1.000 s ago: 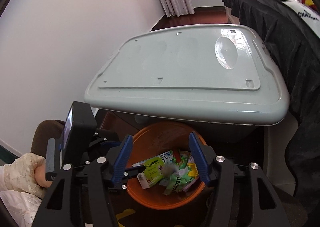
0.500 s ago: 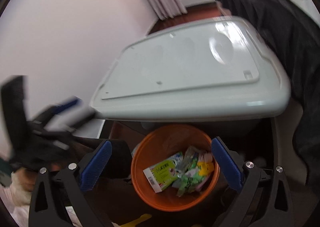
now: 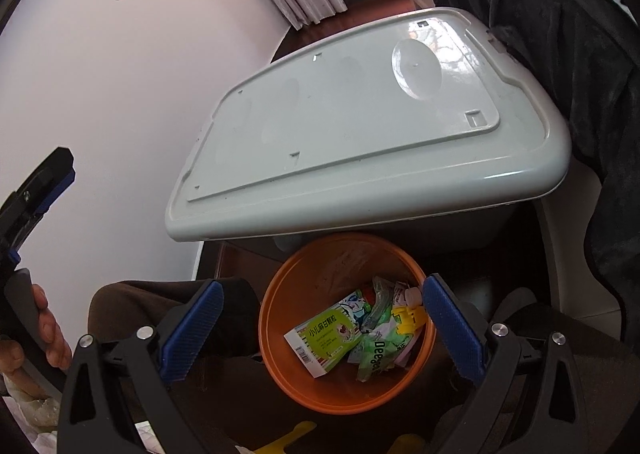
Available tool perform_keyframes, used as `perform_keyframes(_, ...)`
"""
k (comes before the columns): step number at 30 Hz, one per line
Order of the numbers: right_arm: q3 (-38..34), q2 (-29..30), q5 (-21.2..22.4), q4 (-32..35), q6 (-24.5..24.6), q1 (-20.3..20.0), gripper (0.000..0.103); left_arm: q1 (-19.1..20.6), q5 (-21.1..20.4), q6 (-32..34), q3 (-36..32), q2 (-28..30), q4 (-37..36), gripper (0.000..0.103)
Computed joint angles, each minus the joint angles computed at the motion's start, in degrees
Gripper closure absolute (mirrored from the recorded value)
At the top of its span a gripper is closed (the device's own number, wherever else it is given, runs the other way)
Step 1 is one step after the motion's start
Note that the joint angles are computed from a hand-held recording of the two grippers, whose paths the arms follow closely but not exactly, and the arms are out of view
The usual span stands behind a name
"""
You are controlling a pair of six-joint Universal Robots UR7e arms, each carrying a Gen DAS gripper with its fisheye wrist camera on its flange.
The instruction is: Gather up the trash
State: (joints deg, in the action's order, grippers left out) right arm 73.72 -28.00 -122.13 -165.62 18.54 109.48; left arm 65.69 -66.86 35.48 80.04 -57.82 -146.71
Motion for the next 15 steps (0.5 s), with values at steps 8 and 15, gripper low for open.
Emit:
perform_keyframes(8,-0.7,0.3,-0.5,0.3,-1.6,0.4,0.005,-0.8,3.6,2.9,2.4,0.1,-4.1,0.011)
perform_keyframes(15,-0.5,0.2,-0.3,0.9,-1.1,0.3,0.005,-3.3,23.0,2.9,4.2,4.6,-20.1,0.008)
